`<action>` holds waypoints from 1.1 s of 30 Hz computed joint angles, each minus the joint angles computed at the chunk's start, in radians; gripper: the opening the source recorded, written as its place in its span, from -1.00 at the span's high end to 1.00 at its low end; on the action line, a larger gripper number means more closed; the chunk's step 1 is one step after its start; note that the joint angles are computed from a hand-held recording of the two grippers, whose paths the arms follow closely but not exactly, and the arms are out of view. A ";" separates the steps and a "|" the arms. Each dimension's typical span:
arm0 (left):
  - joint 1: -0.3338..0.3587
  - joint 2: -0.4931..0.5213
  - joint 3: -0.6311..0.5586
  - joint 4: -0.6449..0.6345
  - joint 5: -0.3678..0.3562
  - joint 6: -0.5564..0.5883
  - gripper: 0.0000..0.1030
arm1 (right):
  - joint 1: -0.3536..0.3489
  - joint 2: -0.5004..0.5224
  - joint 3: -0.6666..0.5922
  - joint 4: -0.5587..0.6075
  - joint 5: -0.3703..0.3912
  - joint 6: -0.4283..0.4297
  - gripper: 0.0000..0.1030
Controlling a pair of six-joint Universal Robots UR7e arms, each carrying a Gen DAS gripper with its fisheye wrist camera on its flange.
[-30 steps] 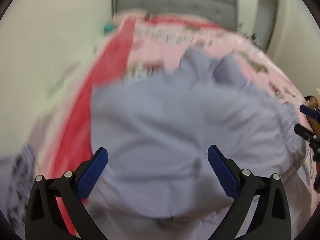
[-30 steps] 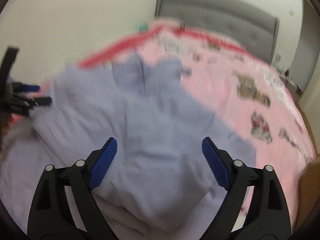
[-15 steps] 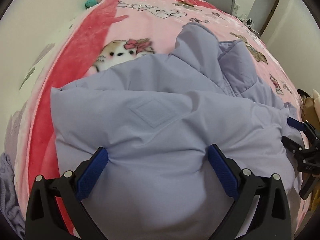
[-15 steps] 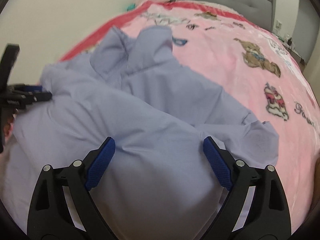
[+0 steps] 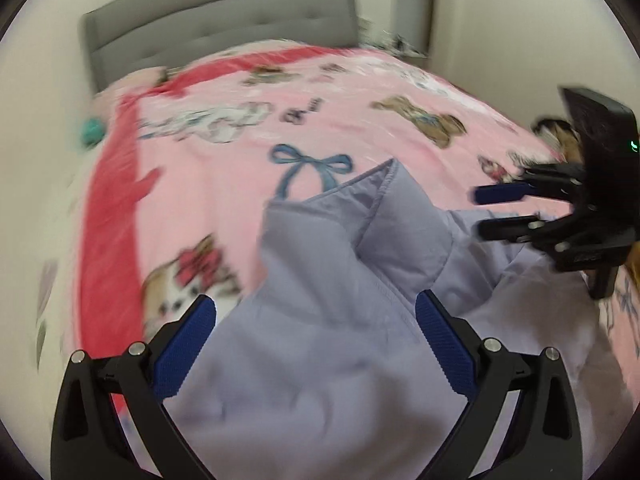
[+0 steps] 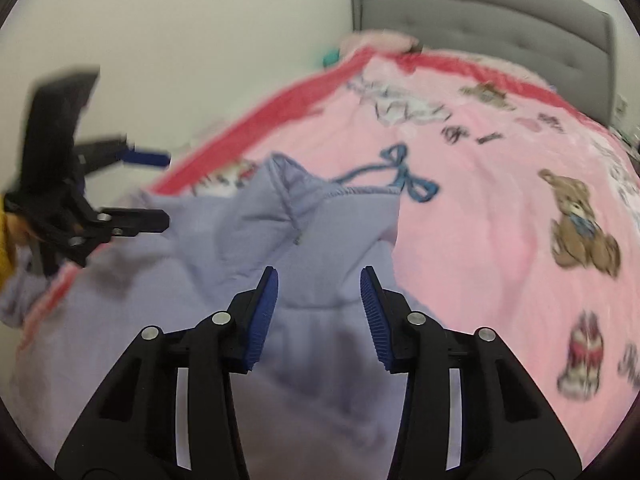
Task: Fold large clothes
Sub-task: 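Grasp the jacket collar edge with both grippers and lift it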
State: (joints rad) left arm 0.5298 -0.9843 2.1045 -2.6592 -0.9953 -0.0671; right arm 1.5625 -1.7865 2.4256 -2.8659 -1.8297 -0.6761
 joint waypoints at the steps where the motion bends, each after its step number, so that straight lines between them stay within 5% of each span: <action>1: 0.009 0.023 -0.020 0.017 0.000 0.014 -0.91 | 0.005 0.044 -0.019 -0.009 -0.025 -0.009 0.04; 5: 0.060 0.129 -0.131 0.182 -0.019 0.034 -0.85 | 0.009 0.135 -0.046 -0.061 -0.072 -0.038 -0.20; 6: 0.063 0.141 -0.135 0.181 -0.016 0.050 -0.62 | 0.007 0.148 -0.060 -0.035 -0.082 -0.029 -0.15; 8: 0.070 0.170 -0.148 0.178 -0.004 0.056 -0.38 | 0.005 0.187 -0.081 -0.010 -0.123 -0.021 0.51; 9: 0.074 0.184 -0.159 0.183 -0.002 0.040 0.06 | 0.009 0.206 -0.089 -0.008 -0.152 -0.024 0.65; 11: 0.063 0.198 -0.160 0.174 0.051 0.010 0.52 | 0.013 0.220 -0.093 -0.009 -0.166 -0.047 0.84; 19: 0.068 0.193 -0.155 0.060 0.091 -0.005 0.66 | 0.103 0.280 -0.099 -0.188 -0.298 -0.132 0.92; 25: 0.087 0.174 -0.132 -0.091 0.070 0.004 0.66 | 0.100 0.248 -0.106 -0.221 -0.238 -0.098 0.93; 29: 0.113 0.216 -0.181 -0.009 0.077 -0.064 0.66 | 0.083 0.339 -0.126 -0.277 -0.316 -0.077 0.93; 33: 0.145 0.240 -0.207 0.040 0.059 -0.093 0.58 | 0.041 0.392 -0.160 -0.185 -0.381 0.038 0.91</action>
State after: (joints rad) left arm 0.6746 -0.7441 1.8974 -2.6197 -0.9363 -0.1597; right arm 1.6037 -1.3948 2.2654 -3.0514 -2.2104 -0.6376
